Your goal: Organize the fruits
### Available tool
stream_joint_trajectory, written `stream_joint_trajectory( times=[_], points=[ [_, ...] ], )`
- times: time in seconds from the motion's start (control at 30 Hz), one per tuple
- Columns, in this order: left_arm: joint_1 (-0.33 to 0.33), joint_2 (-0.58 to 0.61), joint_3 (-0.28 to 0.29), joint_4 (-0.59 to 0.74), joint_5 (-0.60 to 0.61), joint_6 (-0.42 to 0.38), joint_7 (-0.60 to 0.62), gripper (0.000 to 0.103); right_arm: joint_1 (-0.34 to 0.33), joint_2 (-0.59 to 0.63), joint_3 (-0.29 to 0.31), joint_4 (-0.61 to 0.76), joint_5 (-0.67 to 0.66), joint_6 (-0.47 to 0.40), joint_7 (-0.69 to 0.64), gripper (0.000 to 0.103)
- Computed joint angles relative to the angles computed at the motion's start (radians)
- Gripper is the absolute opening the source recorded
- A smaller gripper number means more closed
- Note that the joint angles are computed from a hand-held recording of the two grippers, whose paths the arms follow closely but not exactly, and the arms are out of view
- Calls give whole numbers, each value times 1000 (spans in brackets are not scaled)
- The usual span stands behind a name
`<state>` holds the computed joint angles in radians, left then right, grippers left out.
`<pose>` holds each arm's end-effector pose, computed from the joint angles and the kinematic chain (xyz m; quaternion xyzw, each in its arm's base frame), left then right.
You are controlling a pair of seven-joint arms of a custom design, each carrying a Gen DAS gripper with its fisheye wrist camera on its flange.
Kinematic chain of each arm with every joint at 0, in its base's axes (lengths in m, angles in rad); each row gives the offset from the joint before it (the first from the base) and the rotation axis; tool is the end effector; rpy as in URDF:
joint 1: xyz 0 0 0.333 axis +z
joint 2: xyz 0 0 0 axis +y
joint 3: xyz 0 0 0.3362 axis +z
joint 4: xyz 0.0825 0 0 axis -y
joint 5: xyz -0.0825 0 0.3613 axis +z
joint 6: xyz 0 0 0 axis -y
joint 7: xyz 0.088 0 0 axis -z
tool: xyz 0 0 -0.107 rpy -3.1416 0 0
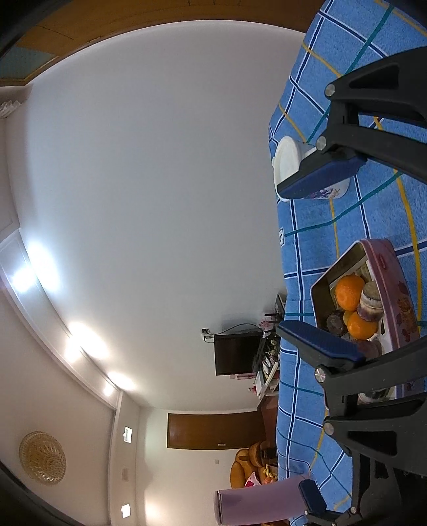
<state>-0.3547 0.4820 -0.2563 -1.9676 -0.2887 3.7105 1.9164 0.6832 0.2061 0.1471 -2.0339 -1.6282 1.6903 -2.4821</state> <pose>0.5660 -0.3158 0.4185 -0.4193 0.6967 -0.4902 0.3138 0.4555 0.3499 0.4263 -0.3366 0.6450 -0.6098 0.3142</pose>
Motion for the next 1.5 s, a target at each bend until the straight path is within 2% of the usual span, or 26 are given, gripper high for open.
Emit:
stream_joint_trajectory(
  times=[0.2, 1.5],
  points=[
    [0, -1, 0, -2, 1, 0, -1, 103, 6, -1, 3, -2, -2, -13, 2, 81],
    [-14, 1, 11, 12, -37, -15, 15, 103, 3, -1, 1, 3, 1, -5, 0, 81]
  ],
)
